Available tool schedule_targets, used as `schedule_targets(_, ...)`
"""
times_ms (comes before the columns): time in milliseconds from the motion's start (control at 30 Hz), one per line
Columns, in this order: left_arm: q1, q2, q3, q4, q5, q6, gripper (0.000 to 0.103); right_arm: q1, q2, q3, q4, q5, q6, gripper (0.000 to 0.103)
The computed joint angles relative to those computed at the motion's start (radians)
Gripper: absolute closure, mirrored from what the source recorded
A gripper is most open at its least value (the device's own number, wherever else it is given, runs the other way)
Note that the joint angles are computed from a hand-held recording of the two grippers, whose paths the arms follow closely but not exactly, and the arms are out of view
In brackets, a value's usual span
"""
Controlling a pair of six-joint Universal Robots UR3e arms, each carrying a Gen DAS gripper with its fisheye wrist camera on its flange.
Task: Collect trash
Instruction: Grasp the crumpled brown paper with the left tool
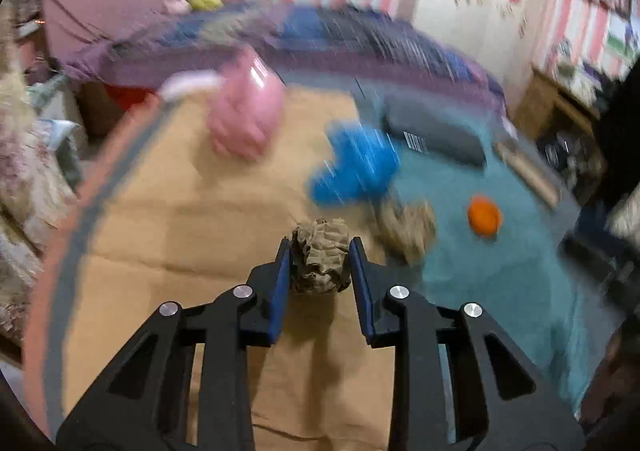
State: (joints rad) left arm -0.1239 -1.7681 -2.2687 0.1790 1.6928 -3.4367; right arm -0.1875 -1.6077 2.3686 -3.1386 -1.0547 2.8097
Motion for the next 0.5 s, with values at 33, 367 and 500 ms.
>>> schedule_targets(33, 0.012, 0.019, -0.016, 0.016, 0.002, -0.011, 0.075, 0.021, 0.022, -0.015, -0.006, -0.006, 0.006, 0.02)
schedule_targets(367, 0.149, 0.121, -0.133, 0.064, -0.048, -0.041, 0.08, 0.338, 0.412, -0.394, 0.017, -0.231, 0.115, 0.02)
schedule_targets(500, 0.154, 0.126, -0.133, 0.065, -0.054, -0.027, 0.08, 0.411, 0.511, -0.496, 0.044, -0.315, 0.123, 0.02)
